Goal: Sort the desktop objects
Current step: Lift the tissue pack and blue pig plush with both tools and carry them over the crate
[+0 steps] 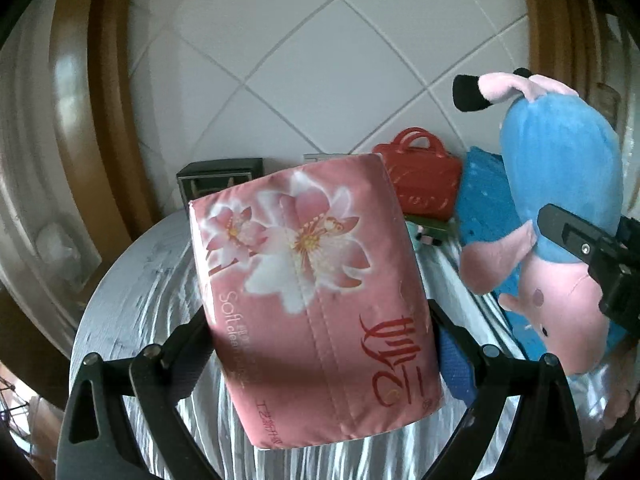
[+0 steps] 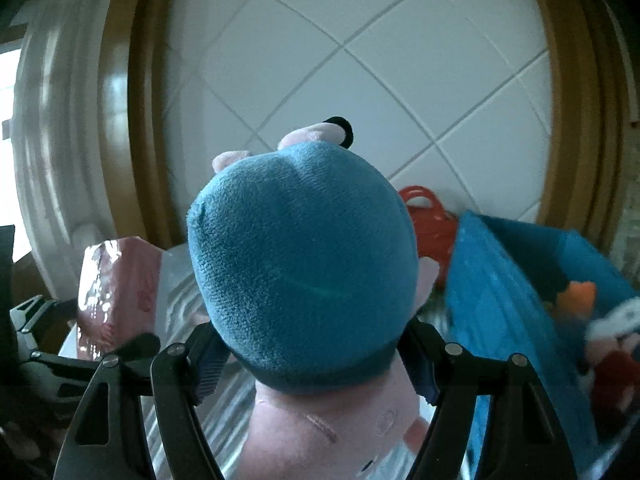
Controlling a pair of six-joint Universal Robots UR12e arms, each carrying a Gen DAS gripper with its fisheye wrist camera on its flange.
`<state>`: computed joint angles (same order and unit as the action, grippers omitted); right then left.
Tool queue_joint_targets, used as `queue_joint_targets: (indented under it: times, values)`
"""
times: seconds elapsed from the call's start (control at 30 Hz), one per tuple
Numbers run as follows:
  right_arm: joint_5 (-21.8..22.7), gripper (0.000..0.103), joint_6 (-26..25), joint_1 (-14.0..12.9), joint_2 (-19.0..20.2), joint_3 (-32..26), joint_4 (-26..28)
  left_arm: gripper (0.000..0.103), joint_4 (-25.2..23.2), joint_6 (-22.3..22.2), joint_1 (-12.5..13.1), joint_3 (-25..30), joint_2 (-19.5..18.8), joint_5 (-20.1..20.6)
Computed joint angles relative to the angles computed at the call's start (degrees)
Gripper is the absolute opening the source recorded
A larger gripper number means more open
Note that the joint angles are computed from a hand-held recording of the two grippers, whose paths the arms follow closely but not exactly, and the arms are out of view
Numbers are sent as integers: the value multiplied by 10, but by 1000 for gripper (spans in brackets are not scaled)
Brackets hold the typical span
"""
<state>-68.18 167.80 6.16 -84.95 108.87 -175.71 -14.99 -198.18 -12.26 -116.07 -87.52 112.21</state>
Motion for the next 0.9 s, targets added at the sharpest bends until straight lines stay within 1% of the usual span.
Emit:
queue_joint_targets:
  times: [0.1, 0.23, 0.33, 0.4, 0.5, 0.6, 0.7, 0.77, 0.8, 0.83, 0.9]
  values:
    - [-6, 75, 2, -5, -25, 21, -2, 97, 9, 4, -10, 0, 4, -11]
    - [-17, 75, 5, -20, -54, 43, -20, 97, 22, 10, -34, 9, 1, -12]
    - [-16, 75, 13, -36, -68, 50, -31, 97, 30, 20, -53, 23, -7, -10]
    - [-11, 75, 20, -51, -74, 53, -41, 97, 40, 27, -63, 31, -14, -10]
    - [8, 75, 29, -82, -89, 63, -57, 97, 55, 40, -88, 58, -36, -5]
    - [38, 75, 33, -129, -90, 61, -68, 97, 74, 52, -115, 92, -65, -4]
    - [75, 75, 40, -185, -86, 55, -78, 97, 92, 62, -144, 139, -105, 3]
    - [87, 76, 42, -222, -84, 54, -92, 97, 102, 66, -164, 178, -139, 15]
    - [89, 76, 40, -235, -82, 51, -94, 97, 99, 64, -172, 195, -153, 19]
    - [91, 76, 38, -249, -83, 48, -89, 97, 88, 62, -180, 224, -173, 17]
    - [97, 76, 29, -283, -68, 31, -81, 97, 75, 64, -193, 262, -200, 20]
